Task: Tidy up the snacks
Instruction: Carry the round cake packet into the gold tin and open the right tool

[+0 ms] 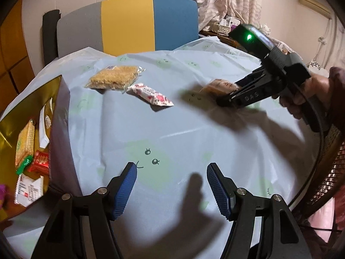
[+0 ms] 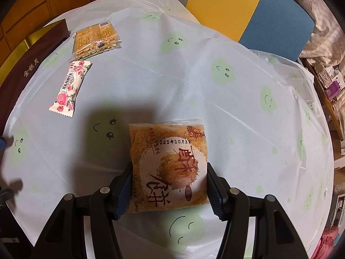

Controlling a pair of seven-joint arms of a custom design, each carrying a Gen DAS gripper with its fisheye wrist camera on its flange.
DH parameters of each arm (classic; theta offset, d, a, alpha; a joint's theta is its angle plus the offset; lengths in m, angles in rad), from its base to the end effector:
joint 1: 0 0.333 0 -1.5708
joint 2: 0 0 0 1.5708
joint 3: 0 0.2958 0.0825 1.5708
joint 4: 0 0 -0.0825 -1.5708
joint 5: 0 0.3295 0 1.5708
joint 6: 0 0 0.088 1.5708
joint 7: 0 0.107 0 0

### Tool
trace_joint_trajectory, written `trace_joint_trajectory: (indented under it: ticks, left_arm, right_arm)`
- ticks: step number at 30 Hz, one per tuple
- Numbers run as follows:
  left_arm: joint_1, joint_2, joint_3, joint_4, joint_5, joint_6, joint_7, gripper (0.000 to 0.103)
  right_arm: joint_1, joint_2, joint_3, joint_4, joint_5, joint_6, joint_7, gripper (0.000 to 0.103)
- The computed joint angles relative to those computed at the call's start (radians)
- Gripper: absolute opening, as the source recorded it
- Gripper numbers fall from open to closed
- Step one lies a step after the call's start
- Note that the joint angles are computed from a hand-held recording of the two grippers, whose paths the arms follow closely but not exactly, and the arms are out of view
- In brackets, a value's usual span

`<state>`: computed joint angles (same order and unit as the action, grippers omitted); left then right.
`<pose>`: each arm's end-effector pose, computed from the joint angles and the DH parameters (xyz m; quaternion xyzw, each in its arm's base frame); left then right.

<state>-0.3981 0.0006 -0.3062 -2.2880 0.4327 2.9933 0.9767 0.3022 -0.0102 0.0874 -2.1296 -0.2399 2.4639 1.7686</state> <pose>0.3748 -0.3576 0.4447 -0.4712 0.8085 -0.3200 0.1478 0.4833 0.1989 0.4571 -0.8049 0.5612 -0.1599 0.1073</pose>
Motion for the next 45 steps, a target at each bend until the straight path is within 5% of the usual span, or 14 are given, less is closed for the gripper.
trace_joint_trajectory:
  ticks: [2, 12, 19, 27, 33, 45]
  left_arm:
    - [0.001, 0.008, 0.001, -0.005, -0.002, 0.008, -0.006, 0.068]
    - [0.010, 0.037, 0.053, 0.004, 0.469, 0.109, -0.415, 0.074]
    - [0.017, 0.046, 0.076, 0.028, 0.719, 0.147, -0.630, 0.074]
    - [0.031, 0.058, 0.079, 0.071, 0.966, 0.160, -0.861, 0.074]
    - [0.047, 0.061, 0.069, 0.090, 1.091, 0.170, -0.978, 0.074]
    - [0.071, 0.072, 0.054, 0.112, 1.185, 0.191, -1.060, 0.074]
  right_arm:
    - [-0.001, -0.001, -0.001, -0.001, 0.002, 0.002, -0.001, 0.061]
    - [-0.006, -0.008, -0.001, -0.012, 0.001, 0.007, 0.032, 0.061]
    - [0.012, 0.034, 0.005, 0.095, -0.043, -0.127, 0.132, 0.060]
    - [0.054, 0.034, 0.027, 0.193, 0.074, -0.119, -0.003, 0.060]
    - [0.115, 0.123, 0.067, 0.415, 0.272, -0.177, -0.252, 0.060]
    - [0.301, 0.492, 0.078, 0.963, 0.322, -0.446, -0.420, 0.060]
